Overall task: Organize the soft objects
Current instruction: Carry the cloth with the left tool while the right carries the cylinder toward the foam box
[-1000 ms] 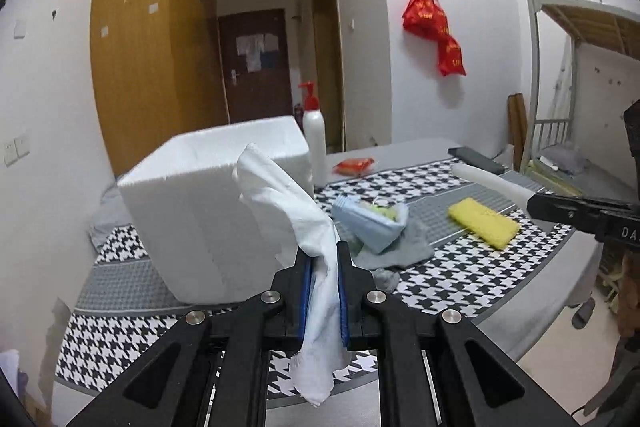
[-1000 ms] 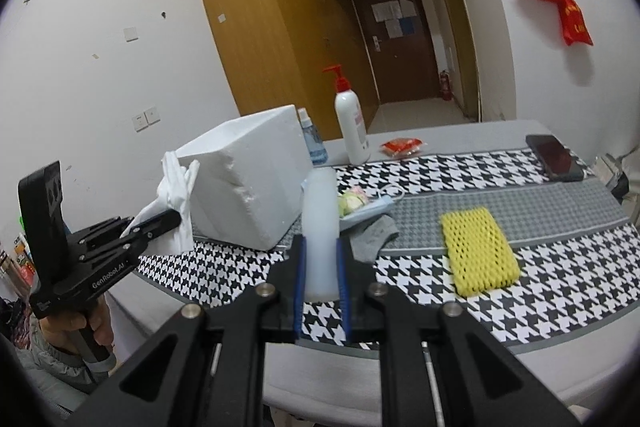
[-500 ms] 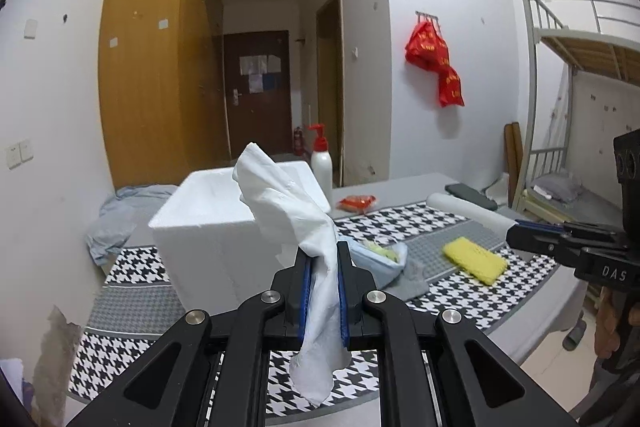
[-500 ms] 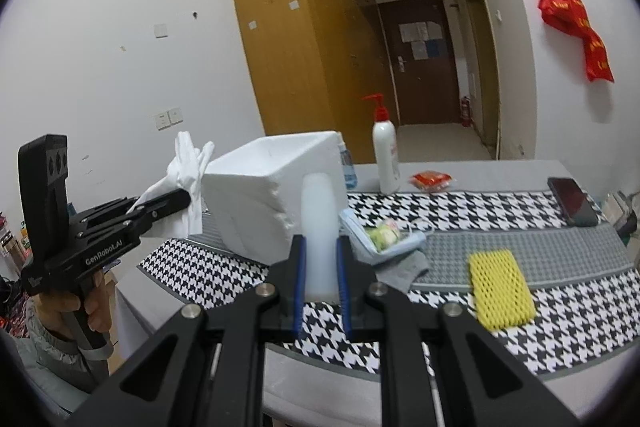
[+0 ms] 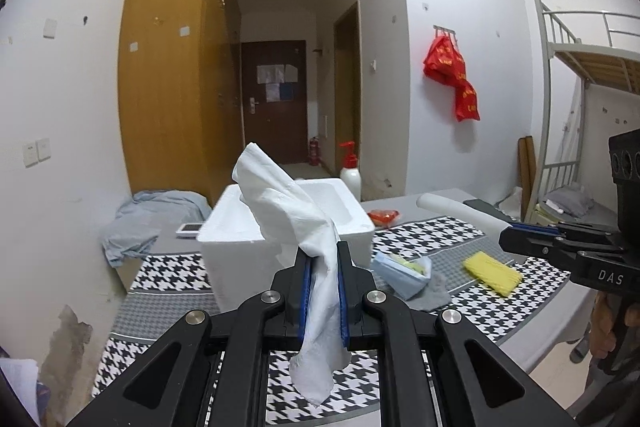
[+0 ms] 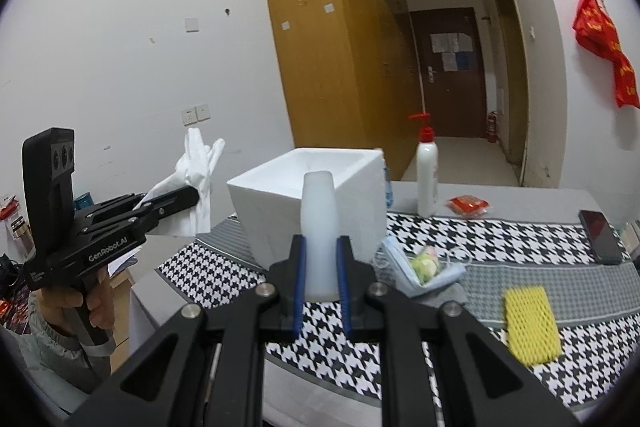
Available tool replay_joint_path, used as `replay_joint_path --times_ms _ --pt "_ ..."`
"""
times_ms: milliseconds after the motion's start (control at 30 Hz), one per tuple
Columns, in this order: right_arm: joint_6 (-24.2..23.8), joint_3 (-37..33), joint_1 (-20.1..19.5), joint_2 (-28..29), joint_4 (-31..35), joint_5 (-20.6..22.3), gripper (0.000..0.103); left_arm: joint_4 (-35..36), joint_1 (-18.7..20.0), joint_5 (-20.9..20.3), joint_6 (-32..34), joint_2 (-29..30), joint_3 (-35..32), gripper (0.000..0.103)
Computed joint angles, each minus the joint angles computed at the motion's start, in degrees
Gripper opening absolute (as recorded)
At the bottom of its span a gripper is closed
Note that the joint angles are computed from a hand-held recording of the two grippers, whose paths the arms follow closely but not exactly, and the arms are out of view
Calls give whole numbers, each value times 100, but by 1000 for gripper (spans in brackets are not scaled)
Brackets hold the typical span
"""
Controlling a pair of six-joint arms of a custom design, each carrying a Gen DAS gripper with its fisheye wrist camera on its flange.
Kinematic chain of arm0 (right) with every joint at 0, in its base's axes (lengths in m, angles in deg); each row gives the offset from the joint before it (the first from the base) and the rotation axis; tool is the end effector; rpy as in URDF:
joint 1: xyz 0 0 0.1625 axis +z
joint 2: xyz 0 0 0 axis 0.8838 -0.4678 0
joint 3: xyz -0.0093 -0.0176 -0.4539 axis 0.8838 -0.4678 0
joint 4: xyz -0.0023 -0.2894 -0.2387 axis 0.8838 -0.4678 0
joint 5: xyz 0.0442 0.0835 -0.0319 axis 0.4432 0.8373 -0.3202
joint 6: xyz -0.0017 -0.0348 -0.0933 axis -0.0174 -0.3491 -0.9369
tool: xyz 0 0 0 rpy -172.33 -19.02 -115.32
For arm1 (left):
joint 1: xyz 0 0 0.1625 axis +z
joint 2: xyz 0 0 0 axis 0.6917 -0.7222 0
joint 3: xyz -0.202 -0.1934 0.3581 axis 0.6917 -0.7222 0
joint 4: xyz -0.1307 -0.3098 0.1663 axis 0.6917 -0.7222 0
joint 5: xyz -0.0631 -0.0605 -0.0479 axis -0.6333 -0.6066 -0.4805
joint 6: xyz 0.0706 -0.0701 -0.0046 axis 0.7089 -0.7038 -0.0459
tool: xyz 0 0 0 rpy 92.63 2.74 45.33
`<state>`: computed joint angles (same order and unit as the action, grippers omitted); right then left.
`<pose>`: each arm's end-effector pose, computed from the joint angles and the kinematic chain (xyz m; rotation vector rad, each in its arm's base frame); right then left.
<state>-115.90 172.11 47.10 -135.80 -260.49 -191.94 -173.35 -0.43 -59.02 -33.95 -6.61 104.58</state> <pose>0.2563 -0.4363 0.2035 0.7130 -2.2623 1.4020 -0.2335 -0.4678 0.2338 1.2709 2.2486 -1.2097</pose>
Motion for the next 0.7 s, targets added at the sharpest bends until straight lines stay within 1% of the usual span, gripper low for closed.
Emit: replay_joint_path --times_ms 233,500,700 --pt "-71 -284 41 93 367 149 18 -33 72 99 16 -92 0 12" --pt "-106 -594 77 169 772 170 18 34 168 146 -15 -140 -95 12" --pt "-145 -867 102 220 1044 113 18 240 263 32 -47 -139 -286 12"
